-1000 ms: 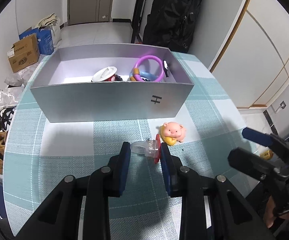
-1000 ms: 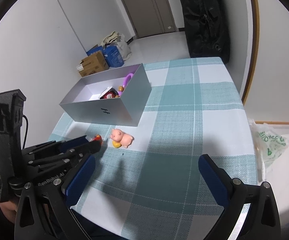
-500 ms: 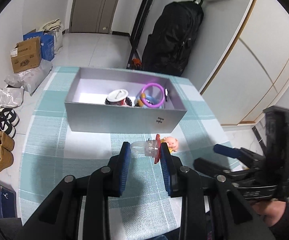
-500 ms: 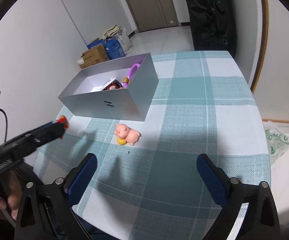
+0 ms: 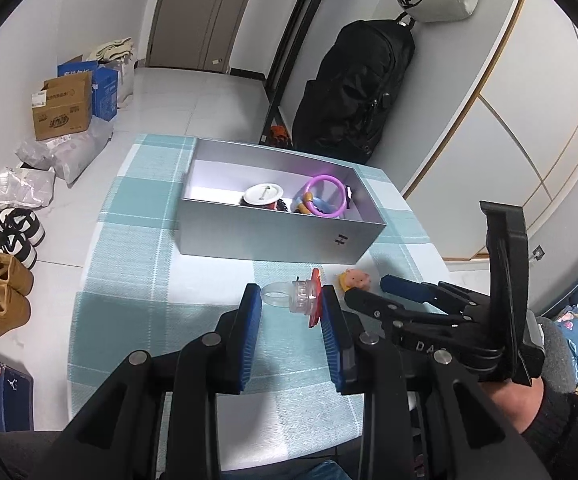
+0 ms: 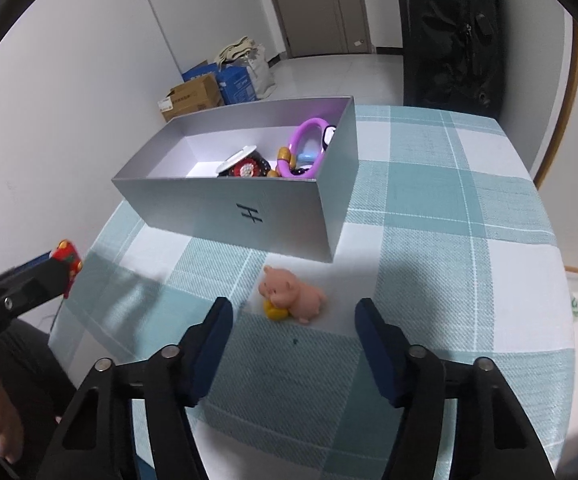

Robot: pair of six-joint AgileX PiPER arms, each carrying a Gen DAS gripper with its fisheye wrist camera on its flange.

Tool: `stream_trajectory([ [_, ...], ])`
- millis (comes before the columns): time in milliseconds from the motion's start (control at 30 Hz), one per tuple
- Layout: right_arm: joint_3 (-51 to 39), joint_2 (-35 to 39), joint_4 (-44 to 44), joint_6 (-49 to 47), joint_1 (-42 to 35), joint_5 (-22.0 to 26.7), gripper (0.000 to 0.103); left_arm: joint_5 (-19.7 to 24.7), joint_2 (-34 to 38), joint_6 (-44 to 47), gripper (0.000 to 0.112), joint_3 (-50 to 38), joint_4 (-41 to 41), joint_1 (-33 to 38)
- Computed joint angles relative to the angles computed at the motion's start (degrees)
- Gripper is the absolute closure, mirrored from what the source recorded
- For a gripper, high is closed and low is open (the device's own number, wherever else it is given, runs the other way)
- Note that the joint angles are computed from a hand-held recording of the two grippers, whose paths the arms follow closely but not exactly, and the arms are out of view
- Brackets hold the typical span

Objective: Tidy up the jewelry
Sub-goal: 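Reach the right gripper to the pink pig toy and grasp it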

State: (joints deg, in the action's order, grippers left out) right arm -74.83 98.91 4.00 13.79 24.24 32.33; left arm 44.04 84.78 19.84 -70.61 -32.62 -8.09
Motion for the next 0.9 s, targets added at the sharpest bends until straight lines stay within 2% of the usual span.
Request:
stream_trajectory([
  [100,-0.46,0.6,-1.78,2.1,0.46,-0.55,0.048,0.42,0.45,0.13,0.088,-0.27,-1.11,0.86],
  [233,-1.4,1.54,-3.74,3.95,1.16,-0.86,0.066,0.6,0.53,-0.07,0.088,-0.14,-1.14,1.19],
  [567,-1.59,1.47,-5.99,5.86,1.51,-0.86,0.068,-0.15,0.17,-1.12,0.088,0.19,0.16,0.59],
  [900,0.93,-1.5,3.44,-3.3,0.56,-2.5,0.068,-1.16,-0.19,-2.76,0.088,0.23,1.98,-0.66],
])
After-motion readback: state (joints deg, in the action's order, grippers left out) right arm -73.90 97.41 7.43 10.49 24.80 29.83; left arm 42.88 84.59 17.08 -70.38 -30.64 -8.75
